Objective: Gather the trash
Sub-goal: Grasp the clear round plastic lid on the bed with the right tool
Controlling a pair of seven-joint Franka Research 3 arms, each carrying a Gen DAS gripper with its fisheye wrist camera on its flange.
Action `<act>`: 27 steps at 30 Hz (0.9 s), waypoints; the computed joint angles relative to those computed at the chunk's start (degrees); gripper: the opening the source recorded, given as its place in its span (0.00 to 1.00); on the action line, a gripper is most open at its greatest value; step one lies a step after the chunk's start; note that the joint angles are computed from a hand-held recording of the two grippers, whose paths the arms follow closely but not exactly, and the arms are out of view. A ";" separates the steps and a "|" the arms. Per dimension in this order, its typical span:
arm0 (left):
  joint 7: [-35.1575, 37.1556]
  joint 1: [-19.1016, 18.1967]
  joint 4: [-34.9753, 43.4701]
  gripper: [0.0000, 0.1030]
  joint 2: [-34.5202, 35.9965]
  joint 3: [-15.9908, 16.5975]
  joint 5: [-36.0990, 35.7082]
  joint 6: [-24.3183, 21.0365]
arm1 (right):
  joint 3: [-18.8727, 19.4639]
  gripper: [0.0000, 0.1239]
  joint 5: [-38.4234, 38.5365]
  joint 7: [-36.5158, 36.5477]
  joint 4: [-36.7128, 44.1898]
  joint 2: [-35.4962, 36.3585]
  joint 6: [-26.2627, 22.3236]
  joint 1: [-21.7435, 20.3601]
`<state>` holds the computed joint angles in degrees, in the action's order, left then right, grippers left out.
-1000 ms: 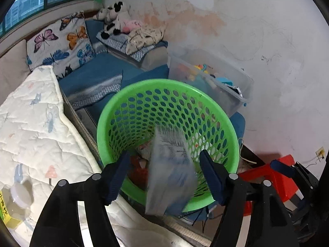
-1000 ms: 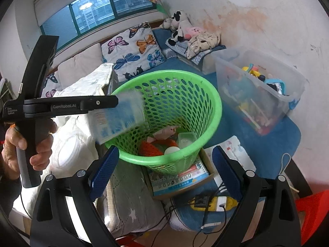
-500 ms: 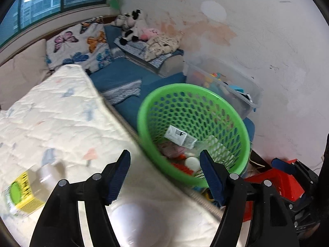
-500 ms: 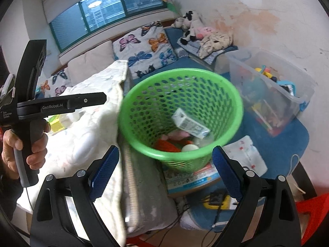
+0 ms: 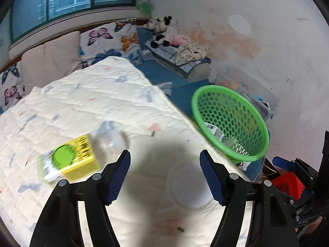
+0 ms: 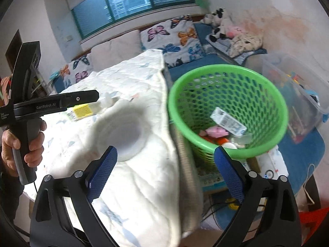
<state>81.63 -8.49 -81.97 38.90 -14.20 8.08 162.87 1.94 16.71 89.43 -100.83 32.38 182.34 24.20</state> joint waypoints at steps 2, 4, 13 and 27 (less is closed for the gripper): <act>-0.34 0.95 -3.10 0.67 -1.71 -0.10 -0.41 1.45 | 1.25 0.78 -0.40 -0.84 1.75 1.03 -1.27 -0.51; -1.54 1.36 -6.42 0.69 -3.58 0.74 -0.22 3.25 | 1.66 0.78 -0.91 -1.50 3.51 2.10 -2.51 -0.29; -3.58 4.52 -15.60 0.77 -8.23 1.29 0.54 7.99 | 0.21 0.79 -4.01 -1.52 14.44 9.06 -10.00 2.86; -9.15 3.09 -16.51 0.88 -8.67 7.77 6.75 8.23 | -2.27 0.79 -9.36 1.86 29.55 18.33 -21.07 4.96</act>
<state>72.47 -5.40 -98.47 30.23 -6.44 14.83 171.10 -0.33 7.35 91.29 -71.27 50.70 161.28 29.16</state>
